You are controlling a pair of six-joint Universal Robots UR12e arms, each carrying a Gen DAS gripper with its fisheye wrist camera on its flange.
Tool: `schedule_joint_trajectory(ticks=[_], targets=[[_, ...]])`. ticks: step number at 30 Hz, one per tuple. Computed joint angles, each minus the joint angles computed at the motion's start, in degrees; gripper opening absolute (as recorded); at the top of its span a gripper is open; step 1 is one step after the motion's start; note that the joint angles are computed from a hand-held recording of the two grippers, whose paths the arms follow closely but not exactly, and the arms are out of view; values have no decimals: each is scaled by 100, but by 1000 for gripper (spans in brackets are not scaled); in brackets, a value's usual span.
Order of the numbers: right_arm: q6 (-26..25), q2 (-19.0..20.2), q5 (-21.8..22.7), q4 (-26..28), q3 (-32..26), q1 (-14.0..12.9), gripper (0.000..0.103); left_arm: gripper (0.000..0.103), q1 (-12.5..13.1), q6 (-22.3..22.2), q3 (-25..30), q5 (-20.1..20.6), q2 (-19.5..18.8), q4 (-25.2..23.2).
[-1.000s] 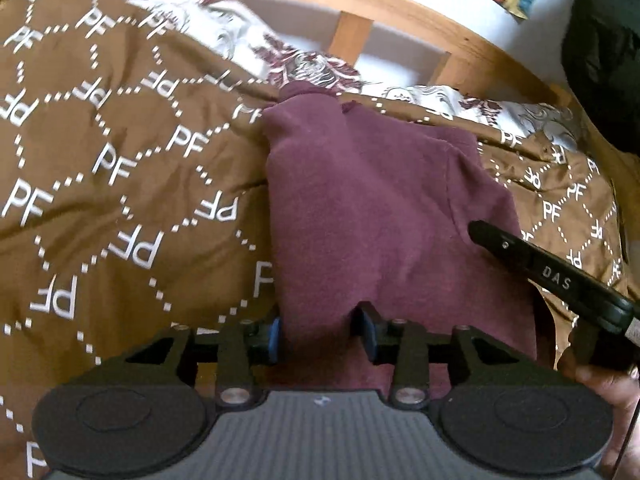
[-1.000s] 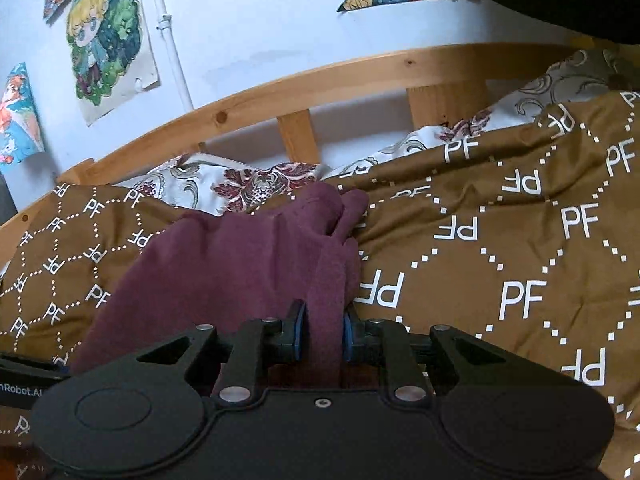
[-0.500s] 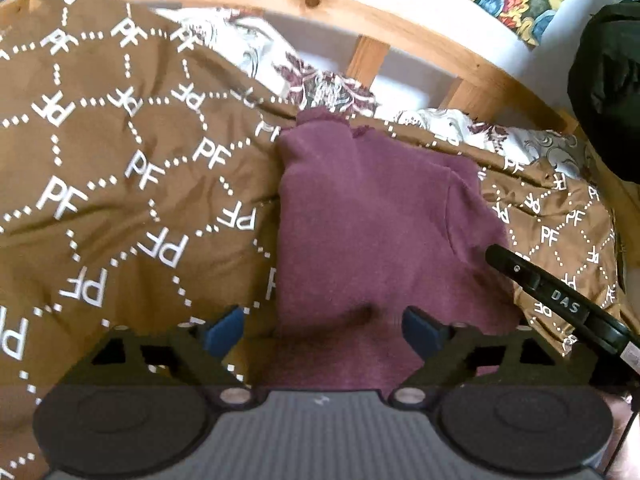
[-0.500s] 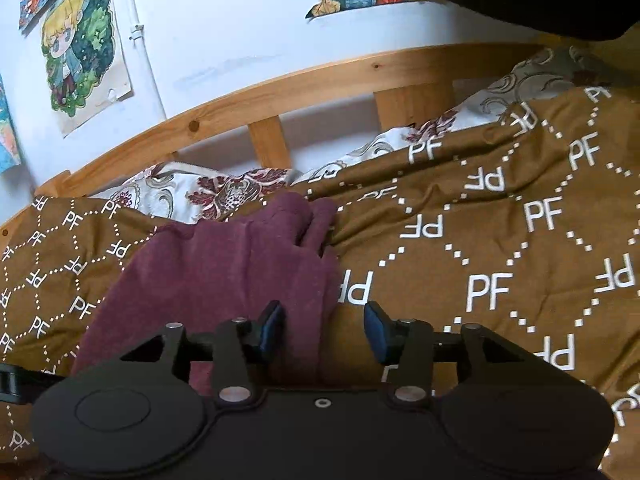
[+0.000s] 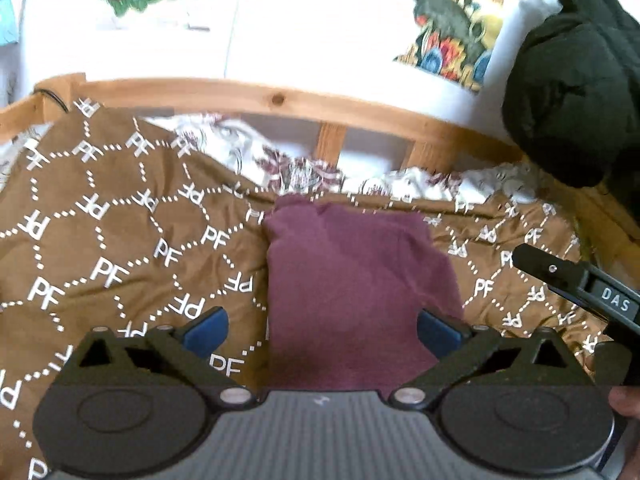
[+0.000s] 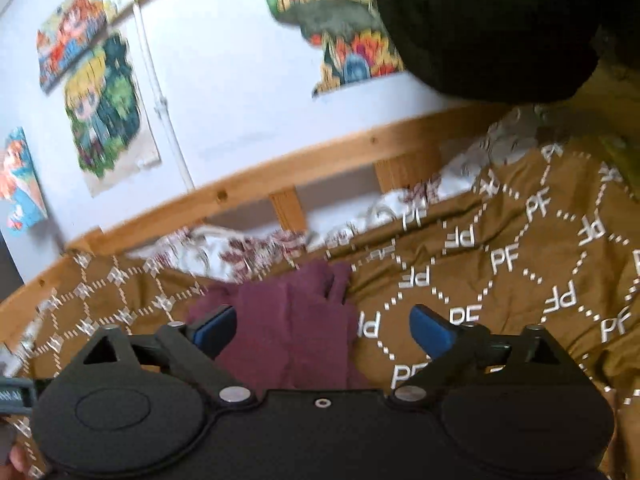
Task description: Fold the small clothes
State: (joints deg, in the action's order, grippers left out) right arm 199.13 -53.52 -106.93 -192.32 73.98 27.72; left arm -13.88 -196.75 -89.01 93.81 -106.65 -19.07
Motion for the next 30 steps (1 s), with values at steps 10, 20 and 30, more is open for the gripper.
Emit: schedule_joint_trajectory(ticks=[10, 20, 30], targets=[[-535, -335, -555, -1039, 697, 312, 102, 102, -173, -215, -638, 522, 470, 807], [-1118, -494, -1152, -2280, 1243, 607, 102, 102, -366, -292, -1179, 1209, 819, 1446], [-1054, -719, -1173, -2432, 1750, 801, 102, 102, -712, 43, -1651, 1699, 1129, 1392]])
